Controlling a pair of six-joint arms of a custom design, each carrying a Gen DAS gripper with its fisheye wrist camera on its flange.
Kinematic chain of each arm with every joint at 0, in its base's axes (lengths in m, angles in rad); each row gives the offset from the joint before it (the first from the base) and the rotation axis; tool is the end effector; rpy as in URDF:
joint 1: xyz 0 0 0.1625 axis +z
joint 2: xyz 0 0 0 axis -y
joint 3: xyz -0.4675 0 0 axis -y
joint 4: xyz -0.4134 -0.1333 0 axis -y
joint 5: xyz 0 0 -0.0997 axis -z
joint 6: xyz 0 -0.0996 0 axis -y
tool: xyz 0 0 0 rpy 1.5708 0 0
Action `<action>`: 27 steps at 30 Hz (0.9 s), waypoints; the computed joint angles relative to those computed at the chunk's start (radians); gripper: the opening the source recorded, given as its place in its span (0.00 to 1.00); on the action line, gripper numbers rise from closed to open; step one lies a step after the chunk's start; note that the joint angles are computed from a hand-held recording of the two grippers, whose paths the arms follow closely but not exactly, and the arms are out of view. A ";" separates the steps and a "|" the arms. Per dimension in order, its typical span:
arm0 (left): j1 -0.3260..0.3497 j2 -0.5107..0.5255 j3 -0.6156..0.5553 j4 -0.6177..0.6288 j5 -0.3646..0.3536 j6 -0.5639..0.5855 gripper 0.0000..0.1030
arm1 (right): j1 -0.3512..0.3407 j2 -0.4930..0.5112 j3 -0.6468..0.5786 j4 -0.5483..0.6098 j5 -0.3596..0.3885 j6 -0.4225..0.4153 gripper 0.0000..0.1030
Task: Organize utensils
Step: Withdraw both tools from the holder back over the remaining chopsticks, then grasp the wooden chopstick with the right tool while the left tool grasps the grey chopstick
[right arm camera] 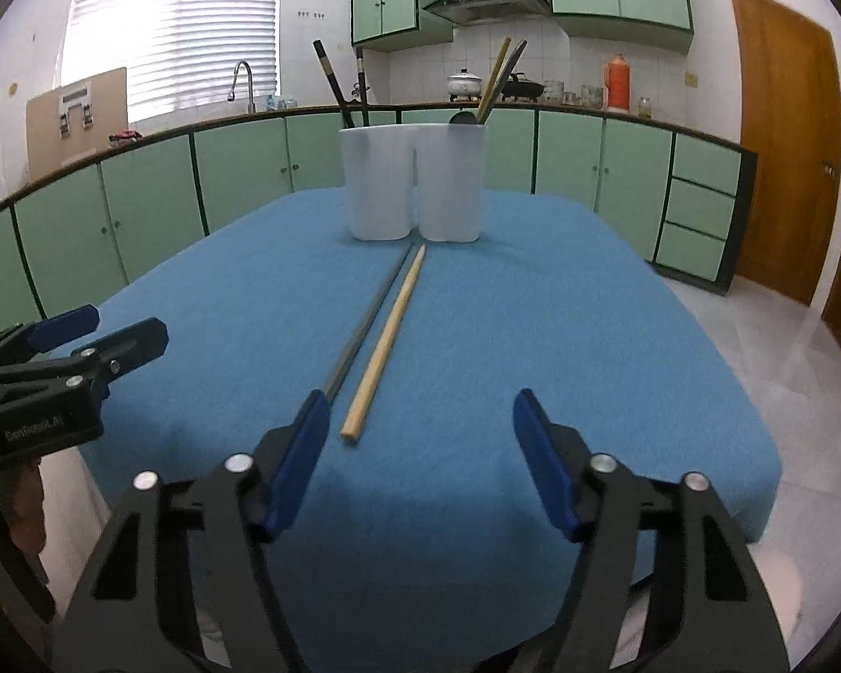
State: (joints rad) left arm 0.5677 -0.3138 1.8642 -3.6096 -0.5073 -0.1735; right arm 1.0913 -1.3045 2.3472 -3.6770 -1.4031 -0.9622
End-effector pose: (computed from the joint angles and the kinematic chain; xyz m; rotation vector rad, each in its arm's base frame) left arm -0.3569 -0.4890 -0.1025 0.5988 2.1698 -1.1887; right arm -0.0818 -0.4823 0.2959 0.6612 -2.2098 1.1459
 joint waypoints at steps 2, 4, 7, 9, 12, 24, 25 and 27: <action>-0.004 -0.001 0.008 -0.008 0.001 -0.004 0.90 | -0.005 0.012 0.010 -0.032 0.012 -0.002 0.54; -0.008 -0.001 0.012 -0.014 0.003 -0.001 0.90 | -0.005 0.023 0.017 -0.056 0.018 -0.003 0.50; -0.014 0.001 0.019 -0.023 0.004 -0.001 0.90 | -0.004 0.042 0.023 -0.074 0.017 -0.013 0.41; -0.017 0.000 0.024 -0.027 0.004 -0.003 0.90 | 0.000 0.057 0.025 -0.101 0.010 -0.018 0.36; -0.020 -0.001 0.031 -0.035 0.004 -0.004 0.90 | 0.000 0.089 0.027 -0.155 0.011 -0.020 0.27; -0.013 -0.004 0.034 -0.035 -0.009 -0.011 0.90 | -0.008 0.155 0.017 -0.264 0.040 -0.011 0.15; -0.012 -0.004 0.034 -0.032 -0.010 -0.012 0.90 | -0.007 0.158 0.016 -0.270 0.039 -0.010 0.15; -0.012 -0.003 0.033 -0.030 -0.011 -0.012 0.90 | -0.005 0.165 0.013 -0.281 0.037 -0.011 0.11</action>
